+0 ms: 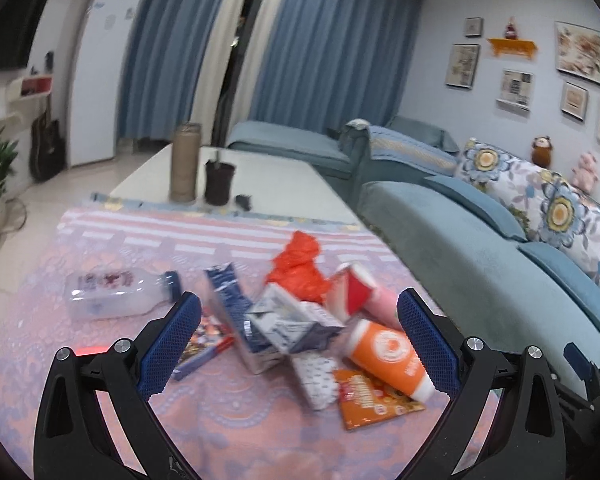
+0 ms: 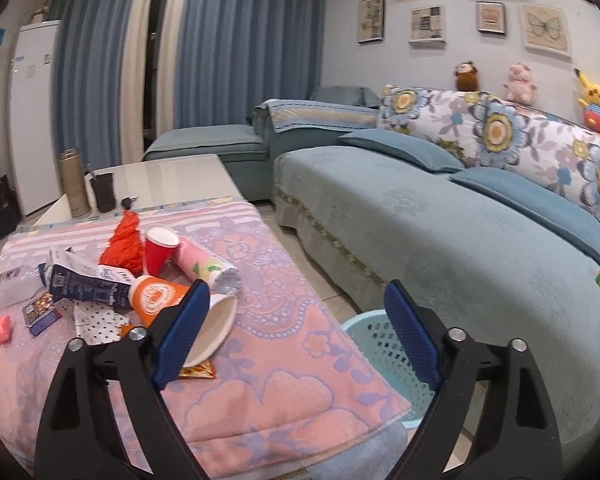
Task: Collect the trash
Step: 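Grasp the orange paper cup with the right tool while the left tool grasps the blue milk carton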
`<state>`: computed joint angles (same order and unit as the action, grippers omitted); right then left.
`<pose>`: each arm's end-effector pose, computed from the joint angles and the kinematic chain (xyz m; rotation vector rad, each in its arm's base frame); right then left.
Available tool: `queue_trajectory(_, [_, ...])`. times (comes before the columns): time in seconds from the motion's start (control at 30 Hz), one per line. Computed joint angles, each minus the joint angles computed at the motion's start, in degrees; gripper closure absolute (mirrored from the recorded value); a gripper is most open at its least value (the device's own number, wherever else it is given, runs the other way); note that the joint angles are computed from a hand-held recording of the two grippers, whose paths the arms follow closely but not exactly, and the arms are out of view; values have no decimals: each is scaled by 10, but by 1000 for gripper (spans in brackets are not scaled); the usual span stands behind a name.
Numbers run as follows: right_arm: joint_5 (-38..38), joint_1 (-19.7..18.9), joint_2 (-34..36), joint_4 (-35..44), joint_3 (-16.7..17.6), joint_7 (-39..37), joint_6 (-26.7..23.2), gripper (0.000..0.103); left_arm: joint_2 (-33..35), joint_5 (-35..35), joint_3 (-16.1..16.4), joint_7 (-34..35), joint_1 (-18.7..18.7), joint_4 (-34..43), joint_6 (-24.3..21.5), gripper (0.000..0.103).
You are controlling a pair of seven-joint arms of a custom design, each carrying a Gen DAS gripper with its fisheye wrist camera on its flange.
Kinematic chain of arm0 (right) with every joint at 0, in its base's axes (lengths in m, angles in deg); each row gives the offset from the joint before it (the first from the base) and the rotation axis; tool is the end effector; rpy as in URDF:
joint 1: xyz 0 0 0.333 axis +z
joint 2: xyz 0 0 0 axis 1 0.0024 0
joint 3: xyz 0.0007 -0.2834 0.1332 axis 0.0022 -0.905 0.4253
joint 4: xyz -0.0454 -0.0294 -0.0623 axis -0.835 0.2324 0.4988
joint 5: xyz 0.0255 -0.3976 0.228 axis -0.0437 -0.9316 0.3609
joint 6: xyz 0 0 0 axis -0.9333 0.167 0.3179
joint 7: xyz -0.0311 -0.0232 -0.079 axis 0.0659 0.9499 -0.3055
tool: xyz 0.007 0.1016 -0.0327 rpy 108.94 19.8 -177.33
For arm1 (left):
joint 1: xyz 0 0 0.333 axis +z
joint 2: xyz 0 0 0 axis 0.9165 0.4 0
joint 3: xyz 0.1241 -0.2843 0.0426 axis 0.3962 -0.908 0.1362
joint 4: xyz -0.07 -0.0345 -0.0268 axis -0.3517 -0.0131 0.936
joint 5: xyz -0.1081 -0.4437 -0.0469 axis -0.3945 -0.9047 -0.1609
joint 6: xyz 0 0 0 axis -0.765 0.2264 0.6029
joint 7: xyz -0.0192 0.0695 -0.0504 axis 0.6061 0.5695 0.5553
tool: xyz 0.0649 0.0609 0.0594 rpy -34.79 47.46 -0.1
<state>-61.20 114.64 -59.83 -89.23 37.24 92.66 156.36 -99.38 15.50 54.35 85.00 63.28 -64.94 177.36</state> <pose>0.6096 0.3548 0.6467 -1.6463 1.3998 -0.9276 0.5432 -0.2240 0.6573 -1.8805 1.1243 -0.9667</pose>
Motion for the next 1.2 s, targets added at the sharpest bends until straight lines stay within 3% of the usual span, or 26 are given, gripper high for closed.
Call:
queue_trajectory(0.07, [31, -4, 12, 12, 2, -35, 17, 25, 5, -47, 21, 39, -8, 0, 9, 8])
queue_trajectory(0.2, [150, -8, 56, 53, 7, -179, 52, 25, 29, -117, 46, 147, -18, 9, 33, 11])
queue_trajectory(0.37, [256, -3, 110, 110, 9, -296, 31, 25, 86, -173, 61, 280, -23, 45, 49, 11])
queue_trajectory(0.5, [350, -7, 163, 169, 16, -376, -11, 25, 130, -209, 65, 358, -25, 82, 30, 11])
queue_trajectory(0.6, [418, -15, 206, 225, 24, -431, -60, 25, 153, -224, 67, 392, -28, 103, 19, 18])
queue_trajectory(0.67, [450, -14, 232, 259, 22, -453, -84, 25, 165, -234, 67, 413, -31, 116, 0, 32])
queue_trajectory(0.8, [538, -25, 282, 331, 34, -500, -143, 24, 157, -234, 67, 421, -35, 102, 1, 33])
queue_trajectory(0.93, [592, -26, 310, 375, 29, -515, -177, 17, 134, -260, 66, 436, -39, 77, -9, 58])
queue_trajectory(1.07, [640, -33, 327, 401, 40, -541, -209, 17, 104, -262, 60, 426, -41, 40, -11, 59])
queue_trajectory(1.2, [674, -37, 352, 441, 46, -553, -250, 17, 85, -340, 70, 461, -48, 13, 1, 59])
